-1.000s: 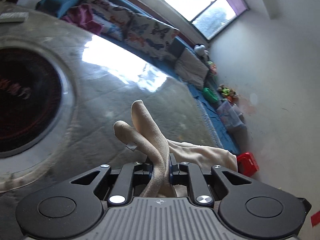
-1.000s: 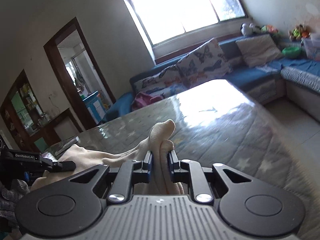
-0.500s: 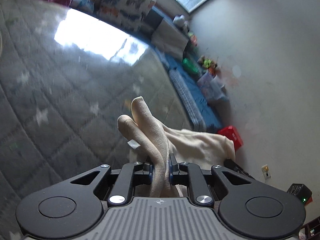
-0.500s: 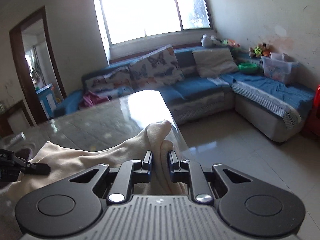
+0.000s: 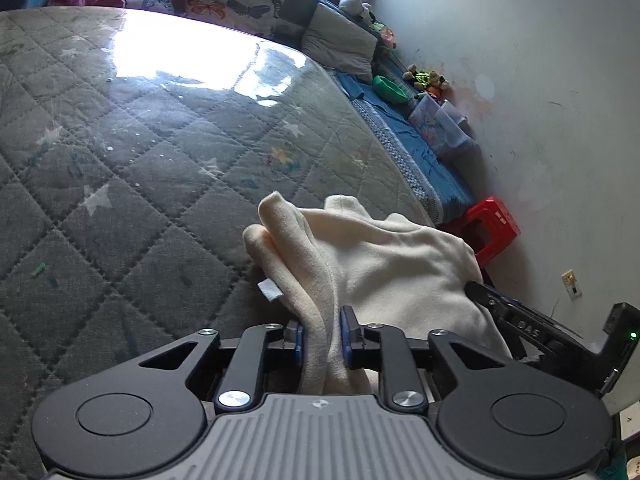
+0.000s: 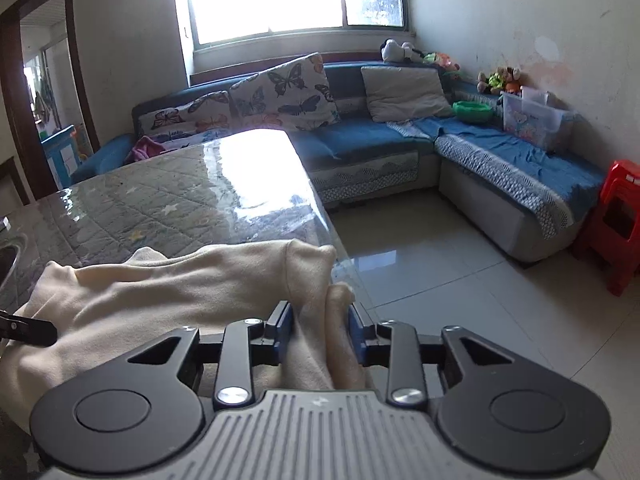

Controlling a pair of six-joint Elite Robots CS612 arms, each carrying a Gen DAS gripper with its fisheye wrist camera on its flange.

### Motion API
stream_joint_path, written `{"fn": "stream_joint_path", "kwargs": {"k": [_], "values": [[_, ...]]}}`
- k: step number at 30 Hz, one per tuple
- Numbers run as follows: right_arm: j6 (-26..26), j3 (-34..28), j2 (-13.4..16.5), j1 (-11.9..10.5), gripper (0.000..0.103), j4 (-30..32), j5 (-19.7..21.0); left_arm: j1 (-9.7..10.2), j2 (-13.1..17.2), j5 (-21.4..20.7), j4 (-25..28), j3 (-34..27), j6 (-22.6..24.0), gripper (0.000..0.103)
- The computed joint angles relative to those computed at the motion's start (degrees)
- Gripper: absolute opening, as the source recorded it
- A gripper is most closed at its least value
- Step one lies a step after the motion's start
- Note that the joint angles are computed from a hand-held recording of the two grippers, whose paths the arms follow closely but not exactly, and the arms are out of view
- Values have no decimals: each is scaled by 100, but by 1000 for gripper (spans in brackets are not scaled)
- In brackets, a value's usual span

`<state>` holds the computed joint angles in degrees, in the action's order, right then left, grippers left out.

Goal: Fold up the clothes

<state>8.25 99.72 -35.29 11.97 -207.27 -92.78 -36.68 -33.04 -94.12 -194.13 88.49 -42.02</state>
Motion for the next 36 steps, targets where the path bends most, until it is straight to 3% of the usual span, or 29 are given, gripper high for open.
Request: {"fn": "stream_joint_path", "kwargs": {"k": [4, 10, 24, 36], "values": [[-157, 2, -23, 33, 31, -316, -70, -10, -78, 278, -83, 99, 91, 30], [-237, -266, 43, 65, 31, -171, 354, -33, -134, 731, -213, 117, 154, 33], [-866, -988, 388, 256, 33, 560, 519, -85, 219, 65, 267, -725, 891, 30], [-881, -894, 376, 236, 43, 319, 554, -98, 397, 114, 740, -1109, 1046, 30]]}}
